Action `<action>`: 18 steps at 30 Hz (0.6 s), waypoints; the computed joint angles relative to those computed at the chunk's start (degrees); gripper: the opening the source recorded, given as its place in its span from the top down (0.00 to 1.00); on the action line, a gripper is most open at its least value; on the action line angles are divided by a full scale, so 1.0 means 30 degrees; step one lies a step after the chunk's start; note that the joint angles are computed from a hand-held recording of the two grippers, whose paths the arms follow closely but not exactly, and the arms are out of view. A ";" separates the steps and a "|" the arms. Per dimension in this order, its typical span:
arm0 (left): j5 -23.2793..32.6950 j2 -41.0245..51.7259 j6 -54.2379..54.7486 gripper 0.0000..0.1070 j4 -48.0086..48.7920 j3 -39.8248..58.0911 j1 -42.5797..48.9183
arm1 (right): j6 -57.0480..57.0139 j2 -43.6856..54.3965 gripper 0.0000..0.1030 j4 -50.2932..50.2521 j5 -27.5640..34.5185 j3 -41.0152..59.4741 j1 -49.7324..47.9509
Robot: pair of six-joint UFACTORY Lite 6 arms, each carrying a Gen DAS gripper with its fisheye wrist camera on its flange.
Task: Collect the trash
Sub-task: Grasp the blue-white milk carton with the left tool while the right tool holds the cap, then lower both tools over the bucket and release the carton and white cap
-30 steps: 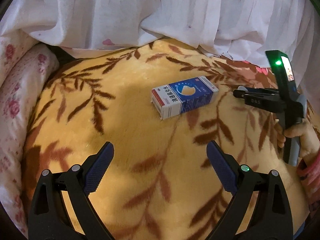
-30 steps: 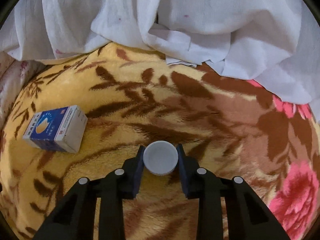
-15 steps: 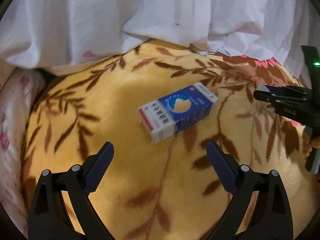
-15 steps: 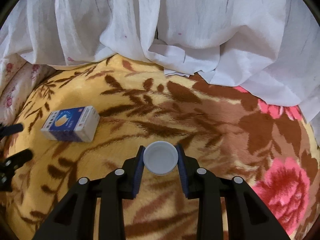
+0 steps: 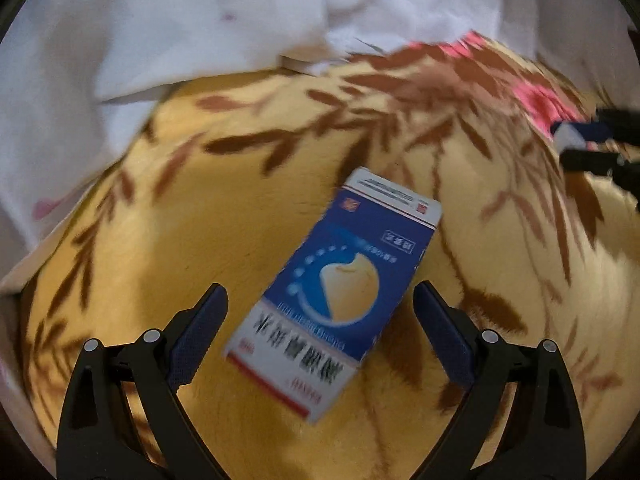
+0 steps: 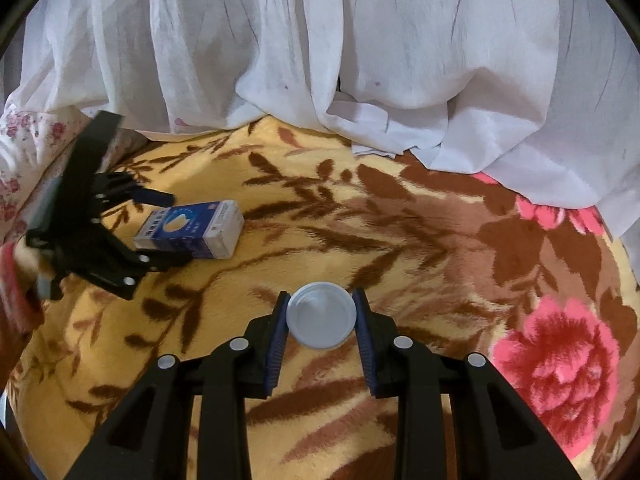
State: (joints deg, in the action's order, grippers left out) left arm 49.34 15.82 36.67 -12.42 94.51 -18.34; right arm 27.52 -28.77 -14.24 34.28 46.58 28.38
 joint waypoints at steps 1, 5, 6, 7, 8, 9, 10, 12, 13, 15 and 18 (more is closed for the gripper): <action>0.0214 0.0404 0.0303 0.15 0.0027 0.0314 -0.0102 | 0.0114 -0.0188 0.69 -0.0118 0.0131 -0.0015 0.0111; 0.0549 0.0864 0.1229 0.33 -0.0892 0.0547 -0.0034 | 0.0092 -0.0556 0.69 -0.0257 0.0331 -0.0114 0.0142; 0.0677 0.0728 0.1511 0.38 -0.1313 0.0429 0.0069 | -0.0010 -0.0598 0.69 -0.0185 0.0341 -0.0131 0.0078; 0.0585 0.0399 0.1671 0.40 -0.1446 0.0055 0.0066 | 0.0072 -0.0697 0.69 -0.0262 0.0371 -0.0205 0.0089; 0.0511 0.0059 0.1686 0.45 -0.1375 -0.0312 0.0007 | 0.0140 -0.0760 0.69 -0.0320 0.0398 -0.0257 0.0123; 0.0560 -0.0138 0.1698 0.47 -0.1401 -0.0455 0.0012 | 0.0208 -0.0852 0.69 -0.0350 0.0445 -0.0335 0.0188; 0.0681 -0.0548 0.1643 0.48 -0.1494 -0.0756 0.0042 | 0.0306 -0.0995 0.69 -0.0333 0.0523 -0.0432 0.0298; 0.0597 -0.1065 0.1296 0.50 -0.1338 -0.1122 -0.0068 | 0.0716 -0.1342 0.69 -0.0508 0.0780 -0.0586 0.0624; 0.0380 -0.1735 0.0944 0.50 -0.1046 -0.1694 -0.0149 | 0.1252 -0.1620 0.69 -0.0917 0.1083 -0.0651 0.0984; 0.0166 -0.3045 0.0283 0.50 -0.0867 -0.2685 -0.0243 | 0.2040 -0.2263 0.69 -0.1400 0.1707 -0.0761 0.1674; -0.0140 -0.6255 -0.1333 0.50 -0.0222 -0.4881 -0.0662 | 0.3788 -0.3549 0.69 -0.2507 0.3269 -0.0785 0.3439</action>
State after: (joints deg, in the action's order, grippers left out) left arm 48.92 -2.94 32.67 -13.09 79.86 -20.33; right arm 38.89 -39.42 -21.76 44.09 44.22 38.69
